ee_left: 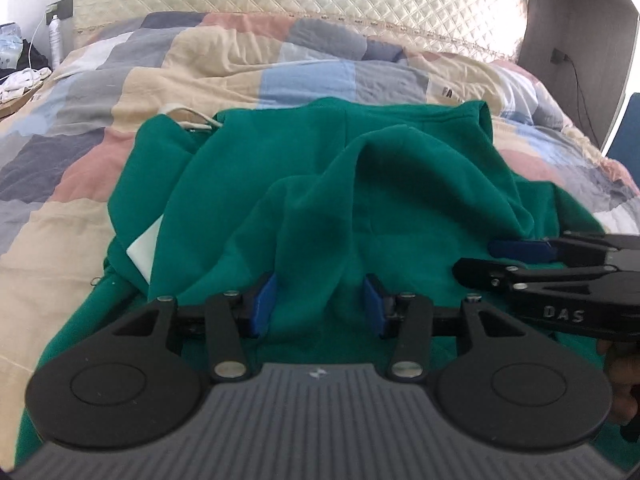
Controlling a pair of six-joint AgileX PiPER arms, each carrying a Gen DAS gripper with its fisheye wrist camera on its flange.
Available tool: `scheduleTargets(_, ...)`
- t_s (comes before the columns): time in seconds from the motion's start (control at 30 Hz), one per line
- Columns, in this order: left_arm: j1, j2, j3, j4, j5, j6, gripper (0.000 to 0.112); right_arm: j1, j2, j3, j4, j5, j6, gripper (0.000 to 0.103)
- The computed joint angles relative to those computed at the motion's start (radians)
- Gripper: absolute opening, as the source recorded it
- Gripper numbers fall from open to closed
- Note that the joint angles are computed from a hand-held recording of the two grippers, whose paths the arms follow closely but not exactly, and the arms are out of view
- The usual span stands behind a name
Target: Fold large clothes
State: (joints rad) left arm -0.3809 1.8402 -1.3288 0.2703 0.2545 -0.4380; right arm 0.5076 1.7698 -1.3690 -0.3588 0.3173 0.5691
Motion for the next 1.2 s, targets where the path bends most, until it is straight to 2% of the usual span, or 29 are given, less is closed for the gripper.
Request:
scheduleTargets(0.13, -0.003, 0.027, 0.001, 0.072, -0.032, -0.079, 0.053, 0.003, 0.06, -0.045, -0.064, 0.009, 0.02, 0.05)
scheduleTargets(0.3, 0.02, -0.027, 0.026, -0.17, -0.031, 0.094, 0.053, 0.011, 0.062, -0.023, -0.149, -0.018, 0.098, 0.051)
scheduleTargets(0.47, 0.026, -0.171, 0.115, -0.216, 0.009, 0.141, 0.054, -0.01, -0.041, 0.039, 0.05, -0.015, -0.081, 0.05)
scheduleTargets(0.6, 0.045, -0.336, 0.246, -0.26, 0.043, 0.141, 0.054, 0.005, -0.18, 0.115, -0.012, 0.061, 0.007, 0.051)
scheduleTargets(0.67, 0.044, -0.42, 0.302, -0.198, 0.084, 0.069, 0.054, -0.005, -0.255, 0.164, 0.017, 0.088, 0.014, 0.051)
scheduleTargets(0.77, 0.068, -0.531, 0.369, -0.248, 0.161, 0.076, 0.054, -0.015, -0.377, 0.235, 0.004, 0.168, 0.07, 0.051)
scheduleTargets(0.83, 0.086, -0.601, 0.404, -0.253, 0.214, 0.061, 0.054, -0.017, -0.457, 0.278, -0.018, 0.235, 0.114, 0.051)
scheduleTargets(0.9, 0.106, -0.662, 0.421, -0.255, 0.269, 0.054, 0.054, -0.047, -0.522, 0.299, 0.044, 0.308, 0.086, 0.051)
scheduleTargets(1.0, 0.182, -0.713, 0.428, -0.333, 0.353, 0.074, 0.054, -0.069, -0.592, 0.295, 0.012, 0.445, 0.107, 0.052)
scheduleTargets(1.07, 0.27, -0.74, 0.445, -0.454, 0.403, 0.169, 0.054, -0.143, -0.645, 0.316, 0.11, 0.463, 0.024, 0.052)
scheduleTargets(1.2, 0.357, -0.774, 0.471, -0.466, 0.478, 0.21, 0.054, -0.298, -0.714, 0.394, 0.304, 0.486, -0.146, 0.061)
